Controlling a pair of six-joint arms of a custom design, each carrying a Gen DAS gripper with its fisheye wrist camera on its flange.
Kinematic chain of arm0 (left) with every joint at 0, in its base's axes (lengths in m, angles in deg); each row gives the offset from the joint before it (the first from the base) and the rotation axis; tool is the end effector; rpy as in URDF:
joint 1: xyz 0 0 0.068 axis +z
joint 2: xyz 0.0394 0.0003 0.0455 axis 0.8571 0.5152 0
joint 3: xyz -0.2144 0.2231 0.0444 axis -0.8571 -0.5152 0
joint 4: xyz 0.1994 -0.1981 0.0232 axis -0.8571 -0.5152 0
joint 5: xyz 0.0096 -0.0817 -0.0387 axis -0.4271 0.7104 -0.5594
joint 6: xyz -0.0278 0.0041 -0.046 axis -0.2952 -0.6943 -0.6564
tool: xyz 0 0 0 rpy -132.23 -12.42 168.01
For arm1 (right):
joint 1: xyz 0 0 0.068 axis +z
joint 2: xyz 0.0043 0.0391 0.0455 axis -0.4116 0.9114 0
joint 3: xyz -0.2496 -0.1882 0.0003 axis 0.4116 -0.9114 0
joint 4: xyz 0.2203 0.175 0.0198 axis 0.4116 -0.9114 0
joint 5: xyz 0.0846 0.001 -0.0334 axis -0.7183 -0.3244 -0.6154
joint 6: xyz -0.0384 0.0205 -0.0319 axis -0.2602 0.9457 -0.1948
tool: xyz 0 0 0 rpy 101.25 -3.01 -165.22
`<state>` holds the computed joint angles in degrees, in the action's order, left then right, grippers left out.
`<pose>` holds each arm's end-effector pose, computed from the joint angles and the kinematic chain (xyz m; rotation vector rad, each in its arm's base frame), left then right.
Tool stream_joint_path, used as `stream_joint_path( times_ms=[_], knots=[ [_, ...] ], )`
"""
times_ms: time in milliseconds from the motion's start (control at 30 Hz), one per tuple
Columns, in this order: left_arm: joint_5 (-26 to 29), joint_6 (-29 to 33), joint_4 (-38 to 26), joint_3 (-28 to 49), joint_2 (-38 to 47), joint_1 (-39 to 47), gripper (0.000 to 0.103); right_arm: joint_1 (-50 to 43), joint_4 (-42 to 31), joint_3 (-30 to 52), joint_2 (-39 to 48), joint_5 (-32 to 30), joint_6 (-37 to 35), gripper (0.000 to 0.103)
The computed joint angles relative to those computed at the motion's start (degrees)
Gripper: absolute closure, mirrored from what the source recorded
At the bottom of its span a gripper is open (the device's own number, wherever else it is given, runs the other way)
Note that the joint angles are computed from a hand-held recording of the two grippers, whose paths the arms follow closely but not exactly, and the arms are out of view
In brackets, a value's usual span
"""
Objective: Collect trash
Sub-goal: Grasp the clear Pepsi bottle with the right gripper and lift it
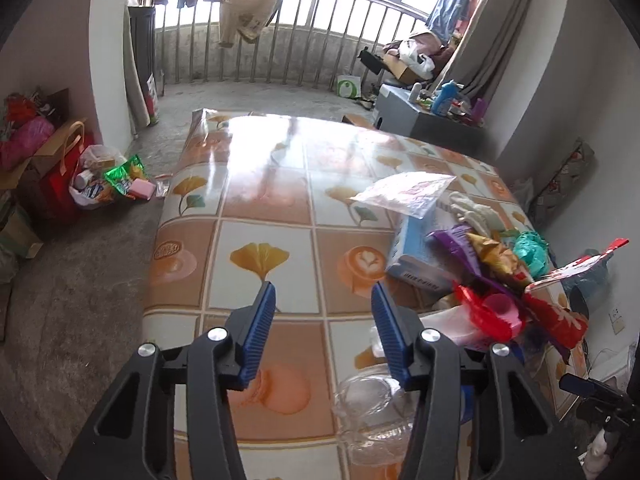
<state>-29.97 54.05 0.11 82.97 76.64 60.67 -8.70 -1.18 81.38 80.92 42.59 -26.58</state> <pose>0.3327 0.0051 0.3872 -0.1960 2.4307 -0.2310 0.2911 0.1015 0.3540 -0.2568 2.5075 0.9439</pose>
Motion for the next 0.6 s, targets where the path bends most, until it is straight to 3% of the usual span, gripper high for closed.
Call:
stream_joint_path(
  times_ms=[133, 333, 600],
  knots=[
    [6.4, -0.26, -5.02, -2.14, 0.6, 3.39, 0.073, 0.99, 0.18, 0.86, 3.58, -5.77, 2.82, 0.037],
    [15.11, -0.7, -7.01, -8.3, -4.2, 3.17, 0.082, -0.31, 2.13, 0.74, 4.62, -10.6, 7.8, 0.037],
    [21.65, -1.55, -6.29, -11.32, -4.25, -7.44, 0.089, -6.19, 5.92, -5.32, 1.1, -12.34, 15.65, 0.039]
  ],
)
